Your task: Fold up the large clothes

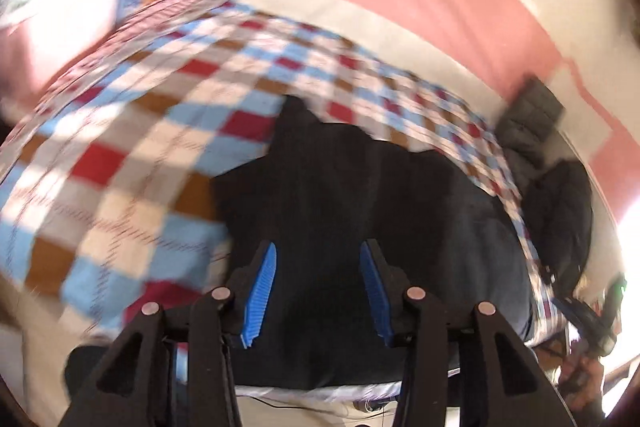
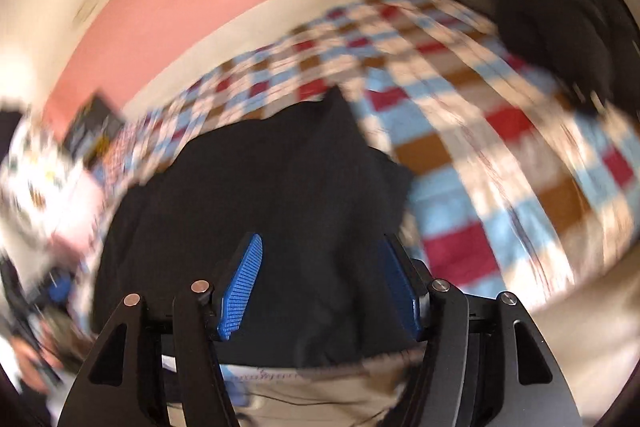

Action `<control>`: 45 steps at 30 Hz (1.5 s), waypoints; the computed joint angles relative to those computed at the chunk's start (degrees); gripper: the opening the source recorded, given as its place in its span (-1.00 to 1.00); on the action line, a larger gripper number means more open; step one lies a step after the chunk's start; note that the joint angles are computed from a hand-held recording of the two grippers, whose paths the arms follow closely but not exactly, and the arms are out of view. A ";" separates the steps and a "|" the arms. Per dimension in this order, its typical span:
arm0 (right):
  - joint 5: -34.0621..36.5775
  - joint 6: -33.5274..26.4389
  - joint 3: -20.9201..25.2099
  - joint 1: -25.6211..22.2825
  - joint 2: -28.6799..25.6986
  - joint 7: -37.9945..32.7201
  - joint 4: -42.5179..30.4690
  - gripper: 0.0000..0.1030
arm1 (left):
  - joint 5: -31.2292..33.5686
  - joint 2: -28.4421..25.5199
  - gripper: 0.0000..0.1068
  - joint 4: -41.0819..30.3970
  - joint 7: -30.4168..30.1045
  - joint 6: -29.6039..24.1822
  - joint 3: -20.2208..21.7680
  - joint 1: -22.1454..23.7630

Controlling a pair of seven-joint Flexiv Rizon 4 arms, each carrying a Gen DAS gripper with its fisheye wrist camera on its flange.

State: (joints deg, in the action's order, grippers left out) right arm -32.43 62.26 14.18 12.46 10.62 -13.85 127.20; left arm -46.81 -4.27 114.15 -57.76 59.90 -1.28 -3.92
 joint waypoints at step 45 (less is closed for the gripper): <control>13.64 -5.15 -10.57 -1.09 -30.05 -17.94 -24.79 -0.29 | 29.54 -40.24 -0.71 -46.77 -27.17 -8.56 -1.84 1.16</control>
